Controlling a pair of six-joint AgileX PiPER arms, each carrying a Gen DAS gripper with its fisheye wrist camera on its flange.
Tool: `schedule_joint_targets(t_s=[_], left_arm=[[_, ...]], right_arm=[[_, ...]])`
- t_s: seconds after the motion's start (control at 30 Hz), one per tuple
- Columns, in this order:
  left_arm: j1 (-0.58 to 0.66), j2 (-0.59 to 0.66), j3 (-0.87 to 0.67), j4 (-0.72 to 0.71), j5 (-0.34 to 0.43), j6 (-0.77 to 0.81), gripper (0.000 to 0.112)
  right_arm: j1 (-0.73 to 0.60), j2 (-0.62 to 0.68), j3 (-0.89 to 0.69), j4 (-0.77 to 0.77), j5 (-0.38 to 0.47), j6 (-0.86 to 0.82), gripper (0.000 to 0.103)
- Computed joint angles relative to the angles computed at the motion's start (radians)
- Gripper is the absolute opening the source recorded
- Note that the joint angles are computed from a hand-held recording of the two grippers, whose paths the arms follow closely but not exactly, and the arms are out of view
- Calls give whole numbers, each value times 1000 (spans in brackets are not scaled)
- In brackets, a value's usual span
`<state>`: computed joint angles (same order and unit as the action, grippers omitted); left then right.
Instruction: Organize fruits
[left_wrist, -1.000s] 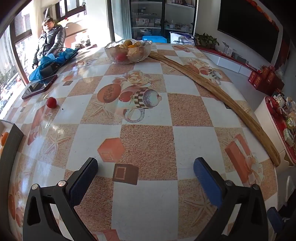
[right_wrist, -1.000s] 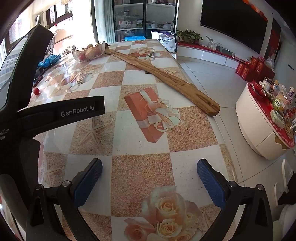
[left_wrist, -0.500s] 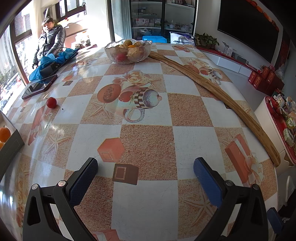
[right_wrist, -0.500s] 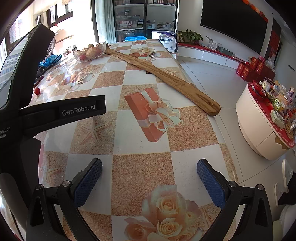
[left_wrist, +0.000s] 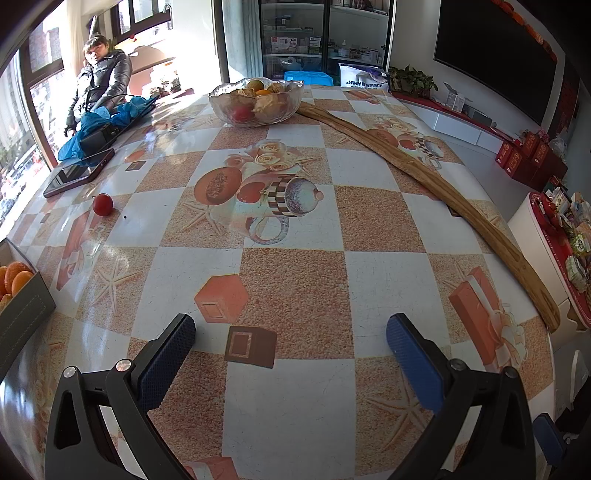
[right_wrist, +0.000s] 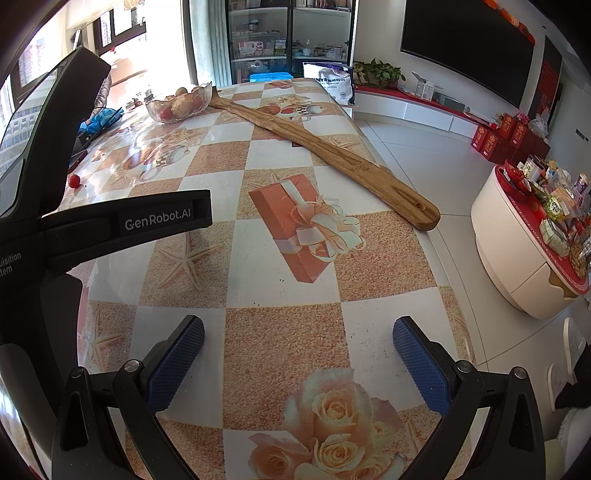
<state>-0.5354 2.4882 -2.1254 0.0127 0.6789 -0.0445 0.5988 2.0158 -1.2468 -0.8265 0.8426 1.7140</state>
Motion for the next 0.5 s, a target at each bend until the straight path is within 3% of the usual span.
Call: schedule_joint_targets(t_s=[0.5], left_arm=[[3,-4,9,-3,-2,5,103]], right_arm=[[6,8,-9,1,5,3,103]])
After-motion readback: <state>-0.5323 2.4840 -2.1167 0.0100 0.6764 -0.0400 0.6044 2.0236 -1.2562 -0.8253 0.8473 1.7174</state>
